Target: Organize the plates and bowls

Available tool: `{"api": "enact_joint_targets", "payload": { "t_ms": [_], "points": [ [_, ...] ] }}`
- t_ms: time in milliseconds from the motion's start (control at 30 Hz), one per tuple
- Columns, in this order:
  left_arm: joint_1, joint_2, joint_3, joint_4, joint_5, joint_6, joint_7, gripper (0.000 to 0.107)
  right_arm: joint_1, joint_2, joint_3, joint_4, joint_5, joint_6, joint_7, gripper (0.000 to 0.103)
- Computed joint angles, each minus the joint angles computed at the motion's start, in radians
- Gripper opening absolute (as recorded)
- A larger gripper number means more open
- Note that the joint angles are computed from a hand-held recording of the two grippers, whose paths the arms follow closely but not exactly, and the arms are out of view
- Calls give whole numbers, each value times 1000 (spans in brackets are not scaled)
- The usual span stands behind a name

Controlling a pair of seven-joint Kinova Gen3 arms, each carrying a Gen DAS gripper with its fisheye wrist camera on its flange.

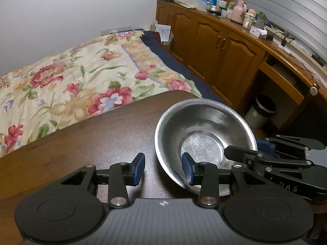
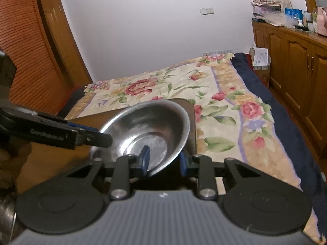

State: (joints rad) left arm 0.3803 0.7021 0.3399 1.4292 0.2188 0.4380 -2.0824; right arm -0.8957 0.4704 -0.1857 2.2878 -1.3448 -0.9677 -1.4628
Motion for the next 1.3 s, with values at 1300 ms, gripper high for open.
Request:
{"api": "enact_joint_targets", "payload": {
  "t_ms": [1300],
  "points": [
    [-429,-216,436,381,98,-295,-229,20,-93,-65,-96,-71,-166,-199,195,27]
  ]
}}
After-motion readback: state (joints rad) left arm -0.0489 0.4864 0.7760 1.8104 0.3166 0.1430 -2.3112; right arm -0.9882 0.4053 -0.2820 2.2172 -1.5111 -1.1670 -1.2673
